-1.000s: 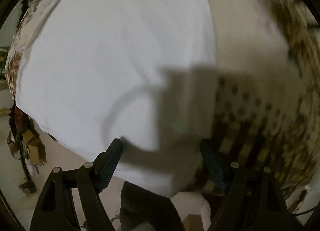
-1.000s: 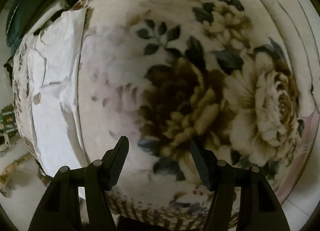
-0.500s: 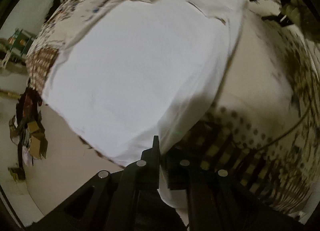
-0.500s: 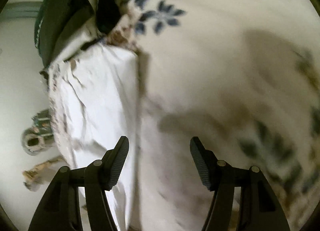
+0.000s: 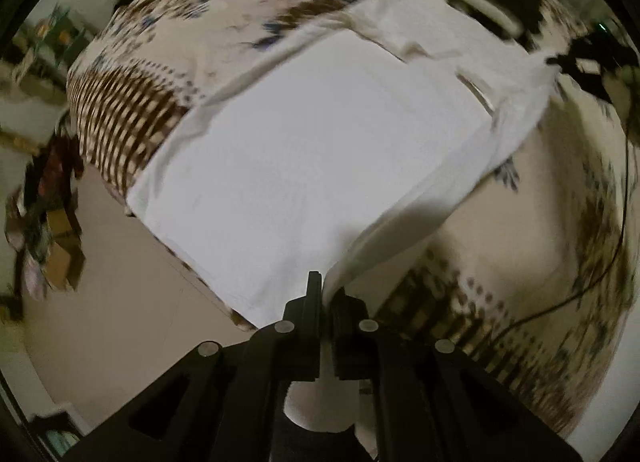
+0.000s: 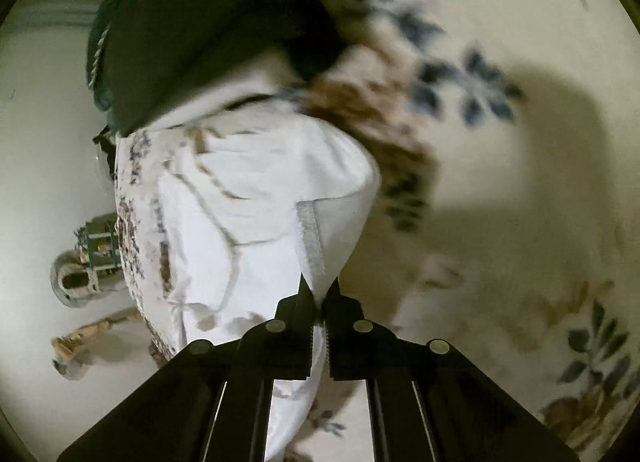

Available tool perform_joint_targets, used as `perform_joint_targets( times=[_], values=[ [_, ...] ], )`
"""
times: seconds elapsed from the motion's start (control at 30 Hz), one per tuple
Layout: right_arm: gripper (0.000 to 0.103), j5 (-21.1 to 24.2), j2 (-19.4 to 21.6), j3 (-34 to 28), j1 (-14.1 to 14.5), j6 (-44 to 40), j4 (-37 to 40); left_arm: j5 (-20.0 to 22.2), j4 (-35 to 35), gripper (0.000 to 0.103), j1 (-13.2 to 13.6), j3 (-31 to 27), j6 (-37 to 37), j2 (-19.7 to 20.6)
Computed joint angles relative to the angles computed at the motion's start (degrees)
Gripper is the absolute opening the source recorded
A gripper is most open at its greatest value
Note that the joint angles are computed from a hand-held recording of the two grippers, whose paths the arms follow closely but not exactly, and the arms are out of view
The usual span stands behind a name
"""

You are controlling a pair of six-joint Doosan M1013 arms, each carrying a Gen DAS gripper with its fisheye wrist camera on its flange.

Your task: Fold small clothes

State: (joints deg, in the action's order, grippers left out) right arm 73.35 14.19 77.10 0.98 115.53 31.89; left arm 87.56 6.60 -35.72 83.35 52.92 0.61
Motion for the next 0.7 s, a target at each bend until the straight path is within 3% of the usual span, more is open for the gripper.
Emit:
perform_joint_targets(
  times=[0.2, 0.33, 0.6, 0.7],
  values=[
    [0.004, 4.76, 6.65, -15.13, 4.78, 3.96, -4.58, -2.6, -2.89, 0.002, 8.21, -0.31, -0.12, 0.31],
    [0.004, 9.86, 14.29, -27.62, 9.17, 7.07, -10.07, -4.88, -5.7, 0.002, 13.98, 0.27, 1.48, 0.98],
    [0.004, 25.76, 32.79, -56.05, 16.13, 12.58, -19.94, -8.23, -13.05, 0.002, 23.19, 2.64, 9.59, 3.64],
    [0.004, 35.76, 42.24, -72.45, 17.73, 14.69, -22.55, -7.4, -16.88, 0.007, 26.02, 3.25, 13.67, 4.76]
  ],
)
